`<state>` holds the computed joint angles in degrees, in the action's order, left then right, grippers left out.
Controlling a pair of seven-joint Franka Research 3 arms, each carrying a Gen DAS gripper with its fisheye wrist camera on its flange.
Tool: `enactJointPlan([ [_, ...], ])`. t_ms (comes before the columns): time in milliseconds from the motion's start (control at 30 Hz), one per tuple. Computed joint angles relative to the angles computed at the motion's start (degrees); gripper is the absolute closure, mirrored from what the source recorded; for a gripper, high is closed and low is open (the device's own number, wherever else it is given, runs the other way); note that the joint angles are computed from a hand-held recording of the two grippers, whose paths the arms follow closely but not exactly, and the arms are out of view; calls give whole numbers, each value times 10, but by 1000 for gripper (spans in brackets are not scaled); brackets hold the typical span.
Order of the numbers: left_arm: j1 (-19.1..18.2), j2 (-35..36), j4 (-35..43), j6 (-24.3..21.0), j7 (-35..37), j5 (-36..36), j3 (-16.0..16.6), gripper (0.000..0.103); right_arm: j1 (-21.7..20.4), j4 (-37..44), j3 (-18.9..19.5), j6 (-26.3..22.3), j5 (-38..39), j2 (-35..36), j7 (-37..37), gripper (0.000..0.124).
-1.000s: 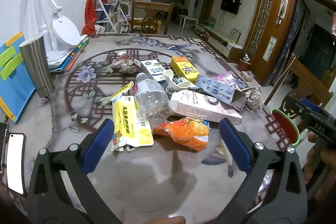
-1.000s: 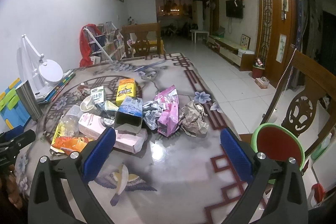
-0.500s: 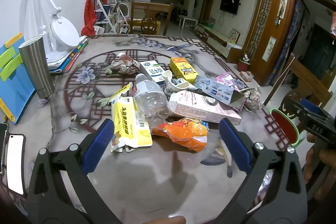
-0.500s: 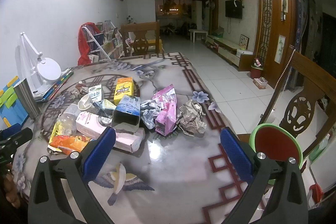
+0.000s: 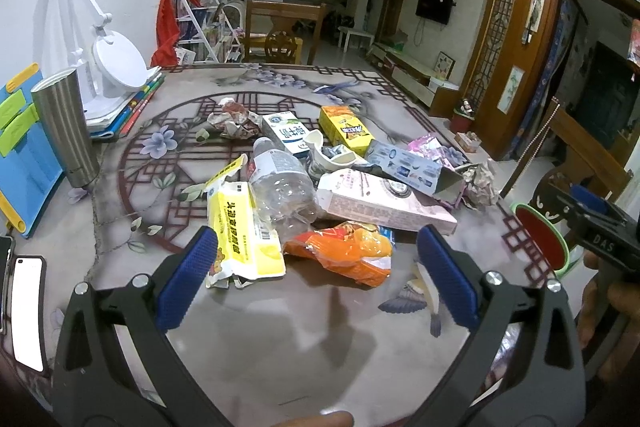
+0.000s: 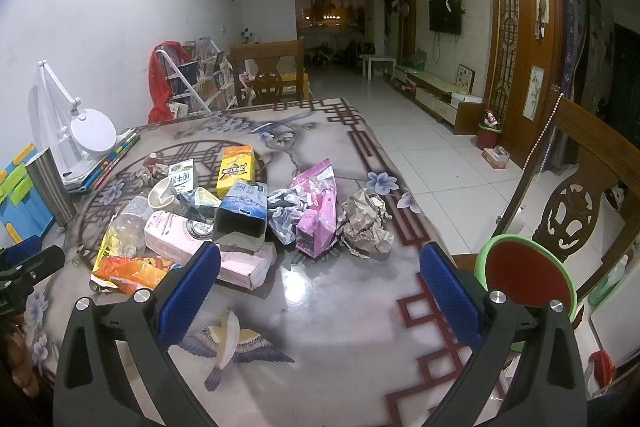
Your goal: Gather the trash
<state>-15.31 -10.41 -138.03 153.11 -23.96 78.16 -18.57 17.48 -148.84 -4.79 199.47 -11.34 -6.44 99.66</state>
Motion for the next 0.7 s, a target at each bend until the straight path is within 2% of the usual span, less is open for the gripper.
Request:
enactJointPlan([
  [700,-4,4,5,-5,-2,0,0,5,-4,0,6,2,10,2,-9,28],
])
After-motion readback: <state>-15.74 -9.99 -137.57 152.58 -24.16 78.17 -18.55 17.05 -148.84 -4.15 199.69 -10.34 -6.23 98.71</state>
